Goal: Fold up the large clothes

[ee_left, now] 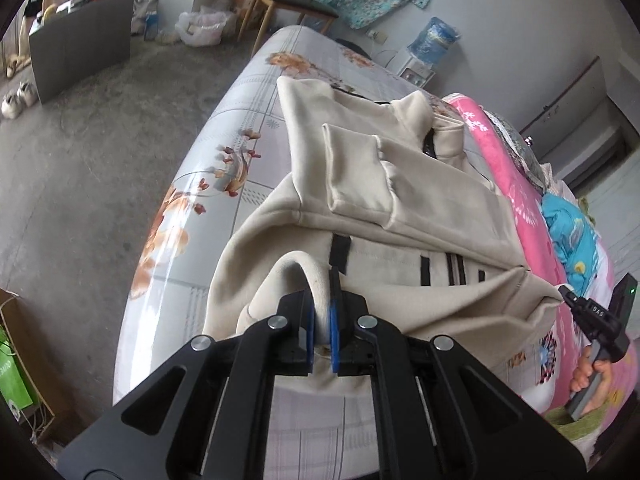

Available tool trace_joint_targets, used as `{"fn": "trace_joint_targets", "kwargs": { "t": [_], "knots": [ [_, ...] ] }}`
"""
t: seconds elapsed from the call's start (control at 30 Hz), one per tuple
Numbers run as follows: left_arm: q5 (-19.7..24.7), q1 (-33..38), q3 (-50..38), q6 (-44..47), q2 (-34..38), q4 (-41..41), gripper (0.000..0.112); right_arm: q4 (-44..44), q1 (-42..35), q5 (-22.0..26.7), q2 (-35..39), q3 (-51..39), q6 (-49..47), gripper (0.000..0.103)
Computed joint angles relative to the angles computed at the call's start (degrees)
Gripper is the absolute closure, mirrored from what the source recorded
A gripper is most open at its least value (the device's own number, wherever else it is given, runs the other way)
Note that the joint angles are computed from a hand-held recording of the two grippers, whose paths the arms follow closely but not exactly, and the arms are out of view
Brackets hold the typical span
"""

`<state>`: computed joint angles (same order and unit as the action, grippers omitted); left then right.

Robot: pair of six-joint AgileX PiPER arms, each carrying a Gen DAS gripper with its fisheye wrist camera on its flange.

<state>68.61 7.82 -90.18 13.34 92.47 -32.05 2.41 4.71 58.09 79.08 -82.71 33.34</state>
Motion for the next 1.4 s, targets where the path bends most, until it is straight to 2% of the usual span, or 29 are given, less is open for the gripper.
{"fn": "trace_joint_targets", "kwargs": {
  "t": [0.13, 0.23, 0.3, 0.33, 0.4, 0.47, 0.67, 0.73, 0.87, 0.97, 1.03, 1.1, 1.2, 1.3, 1.4],
  "knots": [
    [-1.4, -0.5, -2.0, -1.5, 4.1, -0.3, 0.104, 4.2, -3.3, -3.8, 4.2, 1.0, -4.0, 0.097],
    [-3.2, 0.9, -1.4, 0.2, 5.9, -4.1, 0.099, 8.4, -5.4, -6.7, 6.7, 2.4, -8.0, 0.097],
    [-4.3, 2.2, -0.5, 0.1, 6.1, -5.7, 0.081, 9.7, -5.8, -7.8, 6.4, 3.8, -9.6, 0.09],
    [-6.4, 2.6, 0.5, 0.1, 5.2, -5.5, 0.077, 9.2, -5.8, -8.0, 5.8, 4.2, -9.7, 0.086],
    [-7.6, 3.7, 1.1, 1.3, 4.2, -6.2, 0.071, 5.4, -4.8, -8.5, 3.7, 5.4, -8.0, 0.062],
    [-6.9, 4.8, 1.2, 2.6, 3.5, -6.4, 0.067, -1.5, -3.1, -6.9, 1.1, 6.2, -3.8, 0.052],
    [-2.2, 4.8, 4.2, 6.1, 0.7, -2.6, 0.049, -4.5, -1.2, -1.0, -4.1, 9.5, -4.6, 0.047],
    [-3.0, 3.4, 6.7, 6.2, -0.6, -0.4, 0.049, -6.5, 0.3, 0.2, -3.9, 10.6, -4.0, 0.047],
    [-10.5, -3.0, 10.9, 0.9, -3.5, 9.9, 0.05, -13.2, 3.9, -0.8, -3.2, 12.5, 0.9, 0.047],
    [-14.9, -8.0, 12.8, -4.3, -4.7, 18.5, 0.062, -18.9, 7.2, -0.5, -1.4, 12.0, 4.2, 0.047],
    [-18.1, -10.4, 15.2, -5.7, -6.5, 22.0, 0.071, -22.4, 9.4, 0.4, -0.2, 11.6, 6.3, 0.054],
    [-20.1, -12.9, 16.6, -8.5, -7.6, 27.1, 0.083, -22.2, 9.6, -0.3, -0.3, 11.7, 7.1, 0.069],
    [-21.3, -16.5, 17.3, -13.0, -8.8, 35.4, 0.095, -20.8, 8.9, -0.5, -1.1, 10.9, 7.8, 0.085],
    [-21.1, -17.7, 17.1, -14.1, -10.4, 37.4, 0.097, -20.9, 9.4, 0.8, -2.9, 9.6, 8.5, 0.088],
    [-18.8, -15.7, 15.7, -9.2, -13.0, 32.3, 0.098, -21.1, 10.1, 2.1, -5.4, 8.8, 9.1, 0.089]
  ]
}}
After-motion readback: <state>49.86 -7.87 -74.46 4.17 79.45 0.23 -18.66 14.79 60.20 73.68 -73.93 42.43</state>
